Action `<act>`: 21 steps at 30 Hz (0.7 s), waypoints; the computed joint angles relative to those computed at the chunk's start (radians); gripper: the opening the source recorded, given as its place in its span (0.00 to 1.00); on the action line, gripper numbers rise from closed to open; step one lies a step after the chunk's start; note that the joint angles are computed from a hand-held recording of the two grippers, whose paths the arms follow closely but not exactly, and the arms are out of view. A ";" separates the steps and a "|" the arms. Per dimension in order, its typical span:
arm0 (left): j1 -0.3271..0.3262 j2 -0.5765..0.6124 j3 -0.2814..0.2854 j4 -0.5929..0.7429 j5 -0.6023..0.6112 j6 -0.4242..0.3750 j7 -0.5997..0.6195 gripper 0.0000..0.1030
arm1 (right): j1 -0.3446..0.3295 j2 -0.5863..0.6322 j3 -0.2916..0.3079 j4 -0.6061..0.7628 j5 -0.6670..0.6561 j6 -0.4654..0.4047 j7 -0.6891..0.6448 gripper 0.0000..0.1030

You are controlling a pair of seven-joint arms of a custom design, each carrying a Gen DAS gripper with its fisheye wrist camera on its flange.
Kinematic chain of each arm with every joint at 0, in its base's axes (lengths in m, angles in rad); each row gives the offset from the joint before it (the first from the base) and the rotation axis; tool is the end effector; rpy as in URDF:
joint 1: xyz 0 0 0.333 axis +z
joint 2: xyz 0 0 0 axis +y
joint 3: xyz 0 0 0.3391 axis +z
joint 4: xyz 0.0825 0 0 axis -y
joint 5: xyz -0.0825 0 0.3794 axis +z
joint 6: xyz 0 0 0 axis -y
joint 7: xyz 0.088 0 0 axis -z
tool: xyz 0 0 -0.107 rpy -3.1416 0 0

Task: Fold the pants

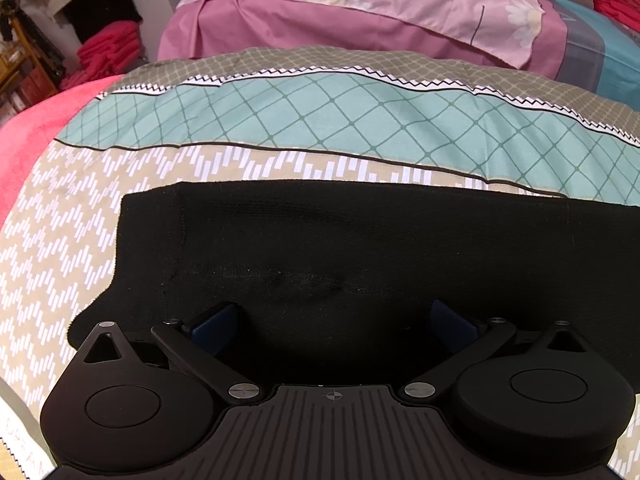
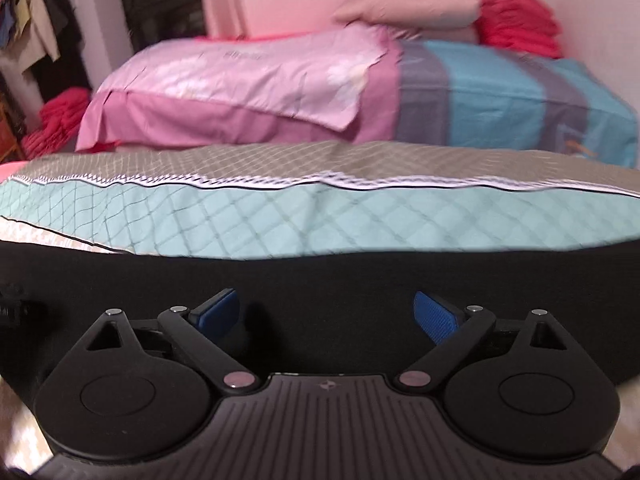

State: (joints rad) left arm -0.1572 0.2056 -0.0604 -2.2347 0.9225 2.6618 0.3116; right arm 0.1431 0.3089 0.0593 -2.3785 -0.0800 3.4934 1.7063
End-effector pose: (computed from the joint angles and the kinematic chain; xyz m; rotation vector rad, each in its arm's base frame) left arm 0.5405 -0.1424 0.3196 -2.0844 1.6058 -0.2448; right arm 0.5470 0.1207 0.3159 -1.8242 1.5799 -0.5832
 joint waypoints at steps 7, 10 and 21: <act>-0.004 0.003 0.003 0.000 0.029 0.004 -0.016 1.00 | -0.005 0.072 -0.047 0.106 0.015 -0.020 -0.075 0.92; -0.003 0.002 0.003 -0.002 0.034 0.008 -0.018 1.00 | 0.058 0.027 -0.133 0.043 0.164 0.046 -0.073 0.91; -0.005 0.004 0.005 -0.004 0.055 0.009 -0.041 1.00 | -0.095 0.057 -0.117 0.126 0.152 -0.060 -0.079 0.86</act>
State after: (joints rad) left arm -0.1622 0.2093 -0.0552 -2.2383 0.9770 2.6709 0.2703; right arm 0.0477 0.3662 -0.0578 -2.2523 0.0720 3.4335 1.6269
